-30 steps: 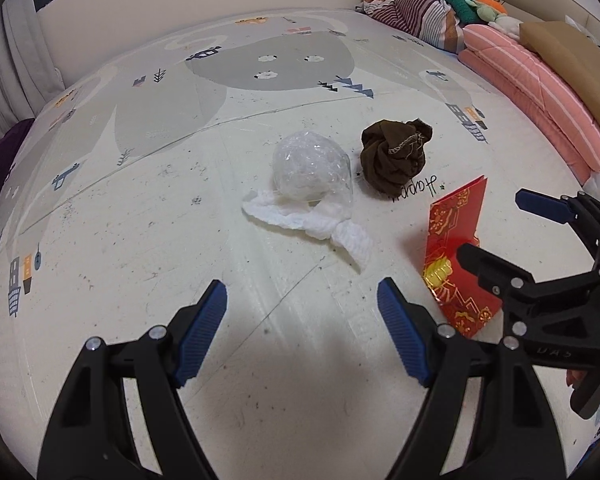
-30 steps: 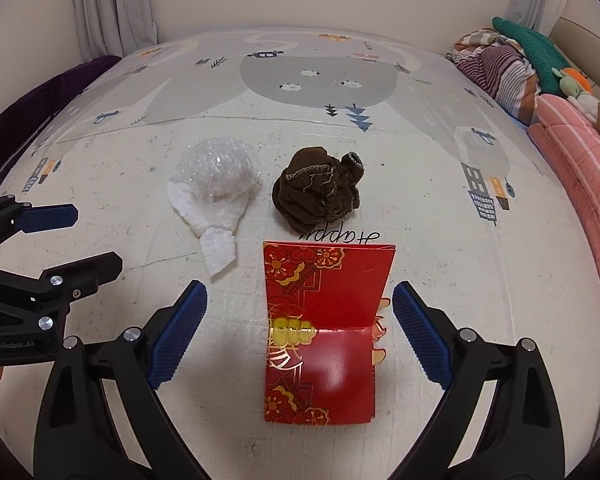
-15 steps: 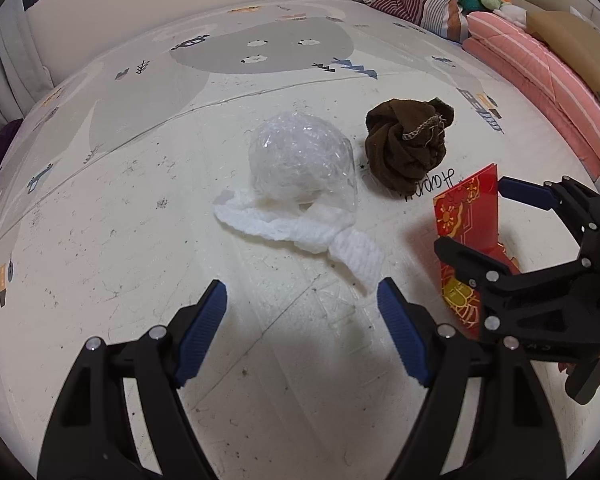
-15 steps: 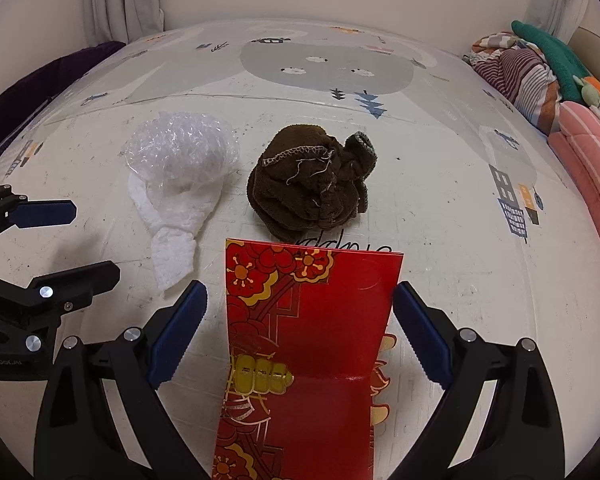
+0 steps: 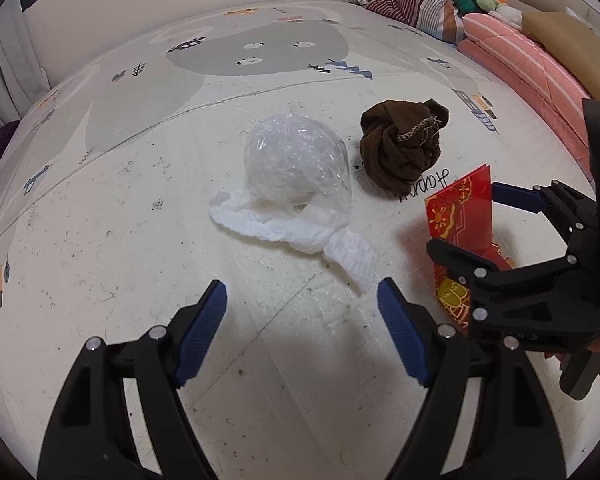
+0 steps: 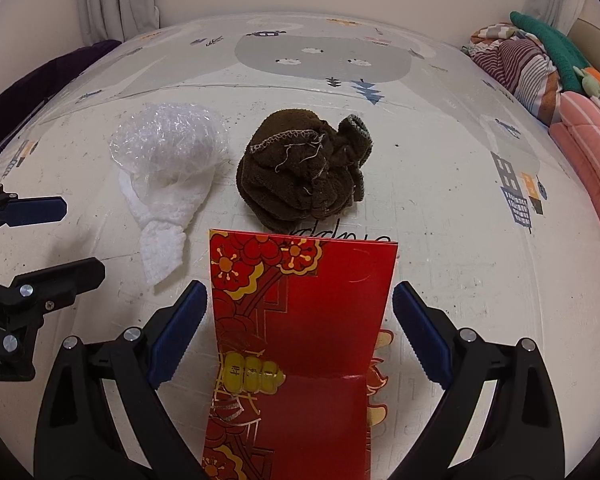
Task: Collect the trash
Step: 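Close the right tool on the red envelope and lift it, then grasp the white tissue with the left tool while the right tool holds the envelope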
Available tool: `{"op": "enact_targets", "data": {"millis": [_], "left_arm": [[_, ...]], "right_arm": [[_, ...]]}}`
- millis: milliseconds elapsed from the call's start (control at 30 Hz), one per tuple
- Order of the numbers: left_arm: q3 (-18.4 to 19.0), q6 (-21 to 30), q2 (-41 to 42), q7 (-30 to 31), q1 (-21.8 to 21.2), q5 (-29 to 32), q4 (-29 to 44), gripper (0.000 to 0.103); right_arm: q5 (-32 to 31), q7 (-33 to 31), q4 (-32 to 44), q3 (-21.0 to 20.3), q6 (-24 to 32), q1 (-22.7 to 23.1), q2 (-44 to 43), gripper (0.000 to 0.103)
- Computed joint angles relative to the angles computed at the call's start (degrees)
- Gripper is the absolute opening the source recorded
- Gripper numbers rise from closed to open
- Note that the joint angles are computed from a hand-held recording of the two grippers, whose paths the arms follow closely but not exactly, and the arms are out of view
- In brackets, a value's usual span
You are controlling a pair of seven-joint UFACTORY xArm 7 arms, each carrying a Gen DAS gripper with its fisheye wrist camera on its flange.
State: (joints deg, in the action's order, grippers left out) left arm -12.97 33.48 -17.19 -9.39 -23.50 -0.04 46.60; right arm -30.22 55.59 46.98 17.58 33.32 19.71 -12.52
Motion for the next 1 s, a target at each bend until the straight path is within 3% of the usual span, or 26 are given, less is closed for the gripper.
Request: {"op": "enact_targets", "data": {"millis": [267, 733, 1000], "left_arm": [[-0.16, -0.55, 0.22, -0.7, -0.04, 0.3, -0.01, 0.078], [-0.55, -3.42, 4.01, -3.13, -0.4, -0.12, 2.38, 0.078], [-1.44, -4.17, 9.05, -8.5, 0.29, 5.85, 4.93, 0.077]], "right_arm": [[-0.37, -0.89, 0.77, -0.65, 0.82, 0.86, 1.87, 0.091], [1.42, 1.02, -2.22, 0.52, 0.47, -1.19, -3.94, 0.085], [3.52, -0.93, -4.18, 0.63, -1.07, -2.24, -5.64, 0.085]]}}
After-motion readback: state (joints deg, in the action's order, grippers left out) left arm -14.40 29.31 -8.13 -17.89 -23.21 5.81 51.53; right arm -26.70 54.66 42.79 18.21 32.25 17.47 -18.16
